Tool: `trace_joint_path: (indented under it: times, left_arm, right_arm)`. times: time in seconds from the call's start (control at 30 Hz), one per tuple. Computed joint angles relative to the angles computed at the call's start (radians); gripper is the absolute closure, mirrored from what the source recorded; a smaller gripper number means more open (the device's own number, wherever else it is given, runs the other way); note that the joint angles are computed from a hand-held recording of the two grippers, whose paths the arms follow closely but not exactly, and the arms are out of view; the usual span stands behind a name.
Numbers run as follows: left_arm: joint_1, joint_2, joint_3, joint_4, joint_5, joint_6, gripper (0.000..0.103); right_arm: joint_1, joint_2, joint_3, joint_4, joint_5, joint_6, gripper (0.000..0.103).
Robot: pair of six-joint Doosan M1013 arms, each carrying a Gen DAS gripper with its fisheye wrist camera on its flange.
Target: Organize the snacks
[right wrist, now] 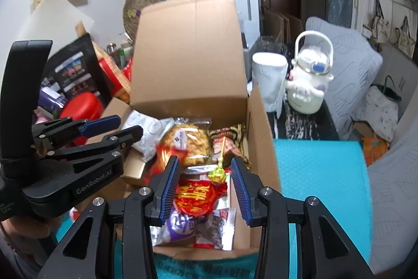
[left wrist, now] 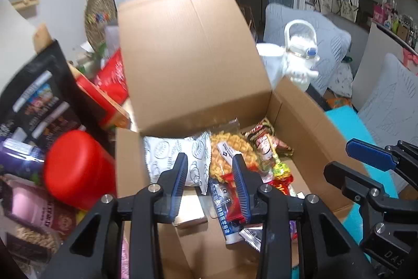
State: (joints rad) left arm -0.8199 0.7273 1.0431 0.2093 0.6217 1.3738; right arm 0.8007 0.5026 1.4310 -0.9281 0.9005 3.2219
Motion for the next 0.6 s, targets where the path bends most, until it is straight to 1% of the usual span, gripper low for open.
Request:
trace_joint_path:
  times: [0.03,0.2,0.27,0.4,0.47,0.53,0.6]
  left_arm:
    - [0.0,-0.012,0.014,0.007,-0.014,-0.007,0.068]
    - [-0.004,-0.084,0.101,0.058,-0.098,-0.055,0.068]
    - [-0.005,-0.114,0.138,0.071,-0.131,-0.07,0.068]
    - [-0.007,-0.174,0.214,0.112,-0.193,-0.113,0.068]
    - [-0.008,-0.202,0.248,0.141,-0.216,-0.143,0.068]
    - [-0.01,-0.231,0.286,0.181,-0.239,-0.18,0.067]
    - [-0.011,-0.254,0.317,0.209,-0.254,-0.21,0.049]
  right_arm:
    - [0.006,-0.002,-0.001,-0.013,0.009,0.006,0.057]
    - [0.047,-0.016,-0.012,-0.081,0.067,0.029,0.057]
    - [0.064,-0.019,-0.016,-0.109,0.092,0.041,0.05]
    - [0.102,-0.025,-0.023,-0.166,0.139,0.058,0.048]
    - [0.124,-0.026,-0.027,-0.197,0.172,0.072,0.042]
    - [0.143,-0.027,-0.029,-0.22,0.201,0.088,0.038]
    - [0.158,-0.028,-0.031,-0.235,0.225,0.101,0.038]
